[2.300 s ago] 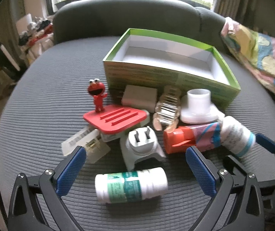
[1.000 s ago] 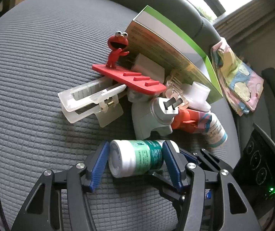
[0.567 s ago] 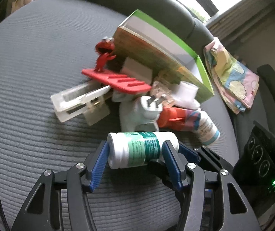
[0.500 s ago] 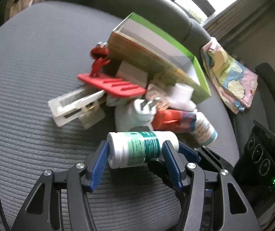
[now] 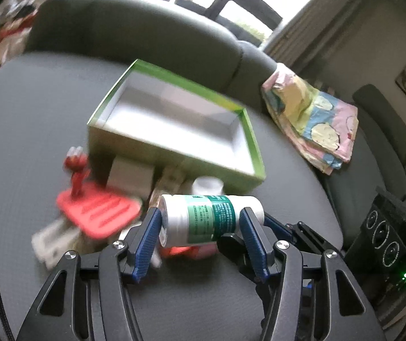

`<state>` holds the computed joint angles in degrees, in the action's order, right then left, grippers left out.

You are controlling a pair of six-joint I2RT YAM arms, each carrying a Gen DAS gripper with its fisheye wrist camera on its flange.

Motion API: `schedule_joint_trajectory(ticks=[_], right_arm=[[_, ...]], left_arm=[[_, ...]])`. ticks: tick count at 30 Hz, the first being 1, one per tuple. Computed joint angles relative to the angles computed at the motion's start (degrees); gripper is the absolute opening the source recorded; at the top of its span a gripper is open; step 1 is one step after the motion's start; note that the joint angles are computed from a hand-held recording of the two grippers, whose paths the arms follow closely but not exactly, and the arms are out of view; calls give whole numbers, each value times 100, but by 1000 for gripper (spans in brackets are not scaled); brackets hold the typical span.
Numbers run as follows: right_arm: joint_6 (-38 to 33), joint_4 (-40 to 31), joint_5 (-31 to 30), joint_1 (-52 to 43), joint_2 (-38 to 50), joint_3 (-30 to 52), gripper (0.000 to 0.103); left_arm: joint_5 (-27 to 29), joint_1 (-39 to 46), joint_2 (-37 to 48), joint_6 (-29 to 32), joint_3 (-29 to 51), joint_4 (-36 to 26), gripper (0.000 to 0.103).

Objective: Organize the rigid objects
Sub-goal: 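Carry the pill bottle into the green box and open the left gripper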

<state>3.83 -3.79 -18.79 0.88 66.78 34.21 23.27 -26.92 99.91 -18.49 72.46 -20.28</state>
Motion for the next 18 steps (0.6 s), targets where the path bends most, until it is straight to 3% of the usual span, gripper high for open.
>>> schedule_joint_trajectory(ticks=[9, 18], right_arm=[[-261, 36, -206, -620, 1526, 1634, 47], [-175, 189, -152, -721, 2976, 2554, 48]], left_arm=[[-11, -18, 1445, 301, 2246, -329, 58], [93, 80, 2745, 240, 3524, -478, 58]])
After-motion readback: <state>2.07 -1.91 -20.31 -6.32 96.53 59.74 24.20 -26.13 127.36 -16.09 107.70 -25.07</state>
